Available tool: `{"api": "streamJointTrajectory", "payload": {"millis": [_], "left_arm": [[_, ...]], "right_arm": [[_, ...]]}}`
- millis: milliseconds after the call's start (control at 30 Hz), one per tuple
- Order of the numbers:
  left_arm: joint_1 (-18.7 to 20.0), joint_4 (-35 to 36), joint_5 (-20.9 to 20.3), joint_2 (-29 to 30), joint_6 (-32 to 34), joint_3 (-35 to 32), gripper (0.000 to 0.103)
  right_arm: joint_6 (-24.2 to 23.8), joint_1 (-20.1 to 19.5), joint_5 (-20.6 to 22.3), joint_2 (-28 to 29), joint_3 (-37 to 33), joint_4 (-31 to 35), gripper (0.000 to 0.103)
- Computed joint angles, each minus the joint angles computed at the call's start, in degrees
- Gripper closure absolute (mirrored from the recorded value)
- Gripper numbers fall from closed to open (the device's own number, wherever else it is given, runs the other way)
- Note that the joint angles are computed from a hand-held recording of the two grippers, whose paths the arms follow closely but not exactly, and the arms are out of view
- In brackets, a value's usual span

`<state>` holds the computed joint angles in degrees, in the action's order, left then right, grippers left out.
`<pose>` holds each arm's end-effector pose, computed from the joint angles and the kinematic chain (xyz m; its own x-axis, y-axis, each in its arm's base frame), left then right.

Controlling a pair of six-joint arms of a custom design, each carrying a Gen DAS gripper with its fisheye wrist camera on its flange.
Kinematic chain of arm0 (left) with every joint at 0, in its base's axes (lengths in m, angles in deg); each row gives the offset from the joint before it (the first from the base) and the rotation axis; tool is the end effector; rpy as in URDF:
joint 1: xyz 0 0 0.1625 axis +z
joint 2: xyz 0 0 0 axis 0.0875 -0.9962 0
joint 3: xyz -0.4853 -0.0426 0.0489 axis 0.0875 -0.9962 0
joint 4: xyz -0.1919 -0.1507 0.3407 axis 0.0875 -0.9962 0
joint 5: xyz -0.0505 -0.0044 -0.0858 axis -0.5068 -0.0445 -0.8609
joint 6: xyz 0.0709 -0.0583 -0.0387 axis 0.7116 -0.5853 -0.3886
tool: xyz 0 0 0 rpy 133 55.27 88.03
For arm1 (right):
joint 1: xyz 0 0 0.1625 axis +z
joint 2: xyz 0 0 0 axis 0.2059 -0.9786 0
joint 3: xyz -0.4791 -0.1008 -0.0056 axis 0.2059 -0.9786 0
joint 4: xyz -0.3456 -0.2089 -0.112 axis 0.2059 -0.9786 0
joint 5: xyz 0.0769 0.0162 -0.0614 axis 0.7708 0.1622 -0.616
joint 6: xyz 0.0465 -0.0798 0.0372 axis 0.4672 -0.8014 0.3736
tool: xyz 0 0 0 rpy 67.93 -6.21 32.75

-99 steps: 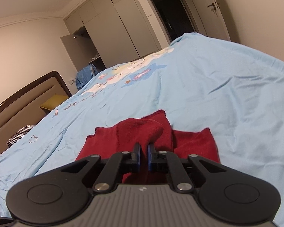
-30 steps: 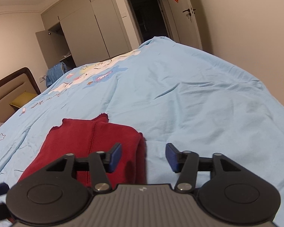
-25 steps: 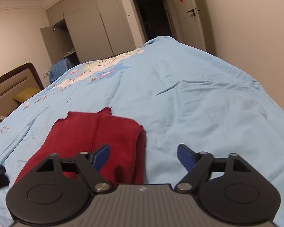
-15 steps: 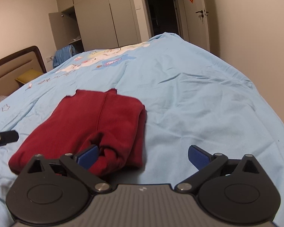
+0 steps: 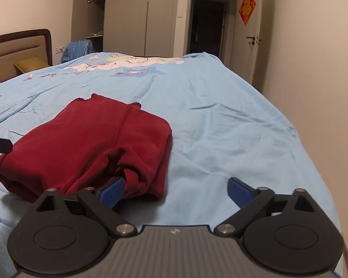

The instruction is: Fold small clothes

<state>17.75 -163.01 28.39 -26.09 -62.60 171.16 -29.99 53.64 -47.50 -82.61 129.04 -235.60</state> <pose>-0.3681 -0.3996 -0.0689 -0.7771 -0.4277 -0.4616 0.2360 0.4819 -0.8438 -0.0176 -0.4191 0.3014 -0.5681 -0.5123 0.6441 -0.8199 0.4203 -0.3888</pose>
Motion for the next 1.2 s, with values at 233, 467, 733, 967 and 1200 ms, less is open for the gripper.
{"api": "streamJointTrajectory", "payload": {"millis": [233, 467, 733, 967, 1200], "left_arm": [[-0.08, -0.24, -0.43, -0.14, 0.22, -0.05, 0.001], [-0.02, -2.92, -0.7, 0.19, 2.51, -0.02, 0.001], [-0.1, -3.19, -1.49, 0.35, 3.02, -0.22, 0.001], [0.0, -2.36, -1.76, 0.24, 3.02, -0.59, 0.001], [0.3, -3.93, -2.1, 0.32, 4.25, -0.34, 0.001]], "right_arm": [[-4.38, 2.63, -1.65, 1.84, -0.42, 1.11, 0.06], [-12.34, 2.19, 0.18, 4.31, 2.22, -6.97, 0.094], [-15.81, 0.11, 3.18, 6.99, 4.48, -14.9, 0.095], [-14.32, -1.13, 2.57, 6.19, 4.64, -12.21, 0.094], [-7.93, -1.12, 3.86, 1.79, 3.75, -6.2, 0.057]]}}
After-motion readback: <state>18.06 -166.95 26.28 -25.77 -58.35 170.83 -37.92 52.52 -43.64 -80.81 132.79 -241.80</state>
